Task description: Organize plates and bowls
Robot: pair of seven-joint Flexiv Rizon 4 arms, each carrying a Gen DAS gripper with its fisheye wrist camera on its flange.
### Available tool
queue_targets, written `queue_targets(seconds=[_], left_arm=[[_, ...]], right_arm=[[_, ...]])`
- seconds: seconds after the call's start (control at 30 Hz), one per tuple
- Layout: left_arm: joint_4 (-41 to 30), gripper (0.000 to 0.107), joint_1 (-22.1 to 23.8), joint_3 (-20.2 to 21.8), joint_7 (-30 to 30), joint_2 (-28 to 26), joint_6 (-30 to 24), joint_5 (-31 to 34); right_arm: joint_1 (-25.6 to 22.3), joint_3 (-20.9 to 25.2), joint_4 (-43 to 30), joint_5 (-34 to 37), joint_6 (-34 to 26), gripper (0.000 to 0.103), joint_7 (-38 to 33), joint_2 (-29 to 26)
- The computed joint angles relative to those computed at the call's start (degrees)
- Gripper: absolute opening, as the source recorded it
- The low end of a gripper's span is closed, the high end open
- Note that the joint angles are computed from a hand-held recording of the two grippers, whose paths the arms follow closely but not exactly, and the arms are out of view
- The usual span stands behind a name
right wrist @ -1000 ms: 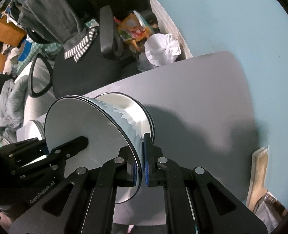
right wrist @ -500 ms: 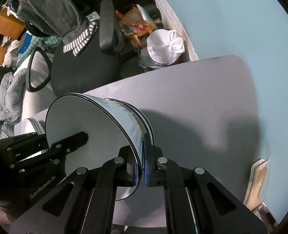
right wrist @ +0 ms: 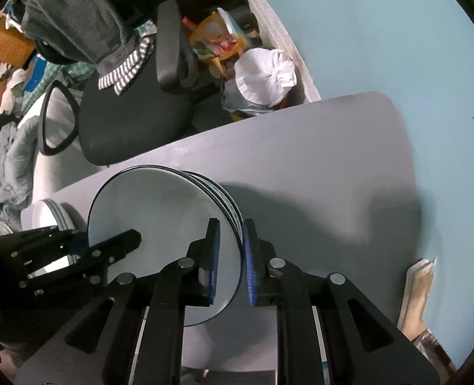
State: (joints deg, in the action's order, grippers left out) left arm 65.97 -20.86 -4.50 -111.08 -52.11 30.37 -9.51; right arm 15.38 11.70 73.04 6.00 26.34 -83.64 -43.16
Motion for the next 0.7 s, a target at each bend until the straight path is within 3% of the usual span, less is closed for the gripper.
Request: queue_targets(seconds=[0.07, 0.1, 0.37, 0.5, 0.7], left_arm=[[-1.61, 0.055, -1.59, 1.86, -0.2, 0.37, -1.49, 3.12], [-1.62, 0.059, -2.03, 2.27, -0.16, 0.71, -1.09, 4.22], [1.95, 0.065, -1.54, 1.62, 0.04, 3.73, 0.58, 4.48], [5.54, 0.066, -1.59, 1.57, -0.54, 5.98, 2.88, 4.74], [12.29, 0.067, -1.04, 1.02, -1.55, 9.87, 7.24, 3.85]], right_arm=[[0.02, -0.01, 0.39, 0.0, 0.36, 0.017, -0.04, 0.27], [0.08, -0.05, 0.65, -0.03, 0.69, 0.017, 0.07, 0.44], [0.09, 0.12, 3.32, 0.21, 3.95, 0.038, 0.79, 2.41], [0.07, 0.12, 5.07, -0.09, 5.35, 0.043, 0.9, 3.87], [0.15, -0.14, 9.29, -1.1, 8.37, 0.06, 1.25, 7.18]])
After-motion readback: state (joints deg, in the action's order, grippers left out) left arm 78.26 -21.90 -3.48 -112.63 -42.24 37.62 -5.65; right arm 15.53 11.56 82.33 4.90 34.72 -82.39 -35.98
